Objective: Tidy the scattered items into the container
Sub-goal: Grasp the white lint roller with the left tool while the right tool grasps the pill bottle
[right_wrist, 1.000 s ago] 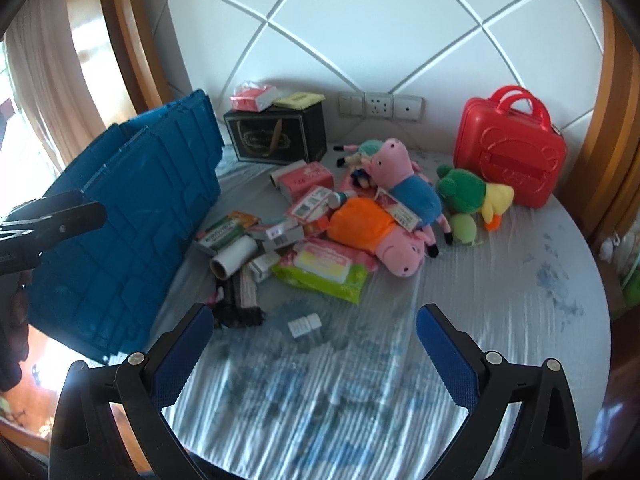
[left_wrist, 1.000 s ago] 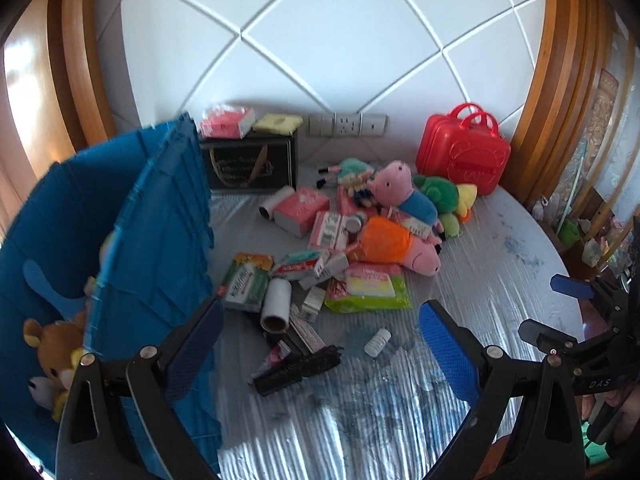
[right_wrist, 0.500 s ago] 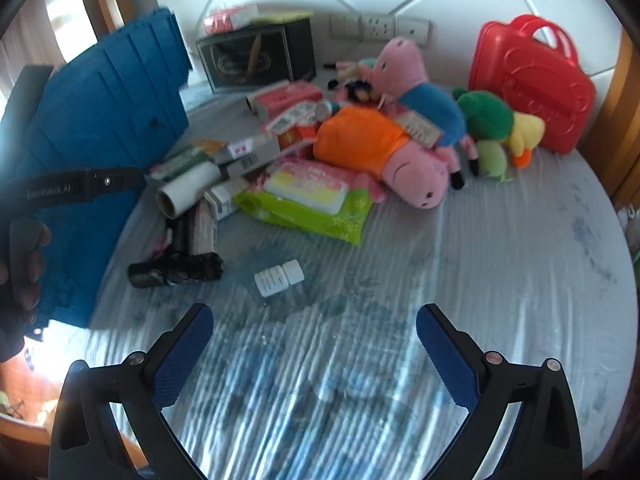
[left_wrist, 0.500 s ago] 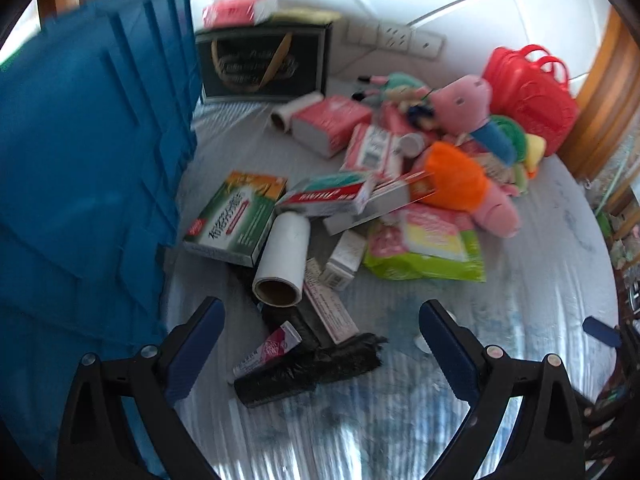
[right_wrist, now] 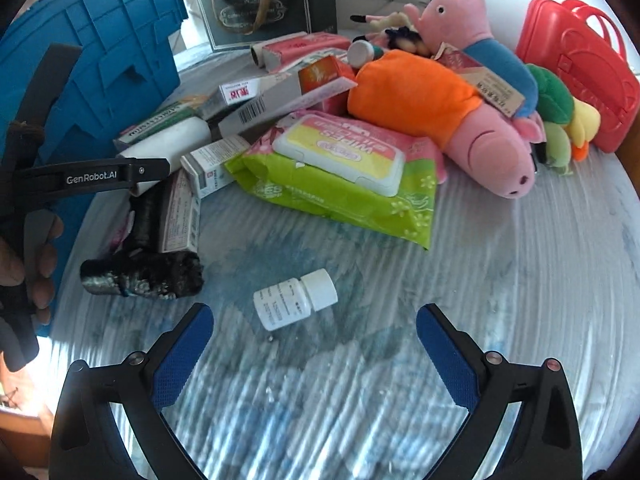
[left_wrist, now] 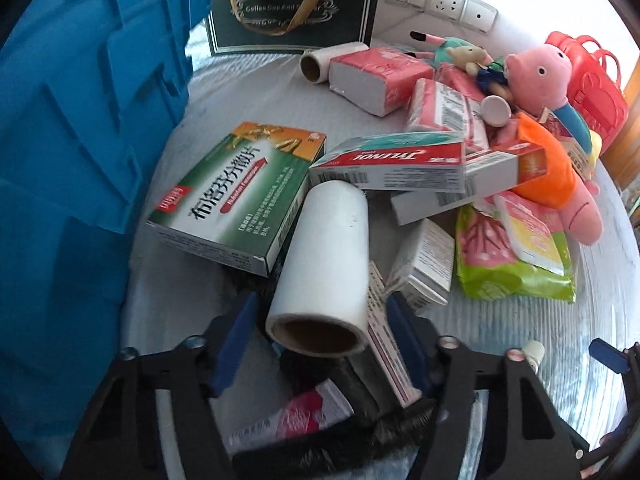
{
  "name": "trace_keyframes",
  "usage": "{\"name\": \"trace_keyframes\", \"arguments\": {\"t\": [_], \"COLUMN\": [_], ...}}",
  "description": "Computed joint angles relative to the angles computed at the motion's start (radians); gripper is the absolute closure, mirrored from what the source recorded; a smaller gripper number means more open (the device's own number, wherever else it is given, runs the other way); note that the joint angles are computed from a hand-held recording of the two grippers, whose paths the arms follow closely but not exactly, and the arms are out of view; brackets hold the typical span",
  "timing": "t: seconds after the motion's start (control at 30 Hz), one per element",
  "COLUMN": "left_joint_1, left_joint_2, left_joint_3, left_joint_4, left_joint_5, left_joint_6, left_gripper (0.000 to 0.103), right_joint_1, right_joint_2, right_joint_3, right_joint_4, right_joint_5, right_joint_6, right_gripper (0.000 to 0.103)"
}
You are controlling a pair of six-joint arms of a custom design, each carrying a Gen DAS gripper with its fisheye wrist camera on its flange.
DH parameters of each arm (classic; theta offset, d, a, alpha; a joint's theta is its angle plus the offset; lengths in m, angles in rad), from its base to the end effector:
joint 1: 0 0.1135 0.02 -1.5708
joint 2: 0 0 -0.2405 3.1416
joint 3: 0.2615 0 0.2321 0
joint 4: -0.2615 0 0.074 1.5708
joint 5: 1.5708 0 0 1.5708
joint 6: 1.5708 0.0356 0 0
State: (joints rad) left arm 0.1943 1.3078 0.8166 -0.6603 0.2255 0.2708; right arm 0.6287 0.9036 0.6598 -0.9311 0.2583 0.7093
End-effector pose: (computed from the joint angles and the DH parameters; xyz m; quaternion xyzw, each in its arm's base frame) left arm 0.2250 0.0362 0.1936 0.0606 0.9703 -0.0594 0.2266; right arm 0.1227 0.0780 0.2065 0.0645 0.9705 0.0219 0.2313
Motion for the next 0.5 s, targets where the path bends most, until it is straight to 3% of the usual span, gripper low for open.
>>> {"name": "trace_keyframes", "arguments": {"t": [0.03, 0.27, 0.5], "left_joint_1": [0.013, 0.017, 0.054], "left_joint_2": [0.017, 0.013, -0.078], "left_joint_3": [-0.001, -0.032, -0.042], "left_joint_4": [0.015, 0.069, 0.019], "left_joint_5": [0.024, 0.066, 0.106], "left_joint_6": [0.001, -0.005, -0.007], "left_gripper": [0.055, 0.058, 0.059], "right_joint_1": [-0.012, -0.053, -0.038], "right_joint_2": [0.015, 0.08, 0.158], "right_joint_3": [-0.006, -0.041, -0.042], "right_joint_4": [0.015, 0.112, 0.173], "right_joint_5": [-0.008, -0.035, -0.011], "right_joint_6": [-0.011, -0.056, -0.095], "right_gripper": [0.0, 0.0, 0.0]}}
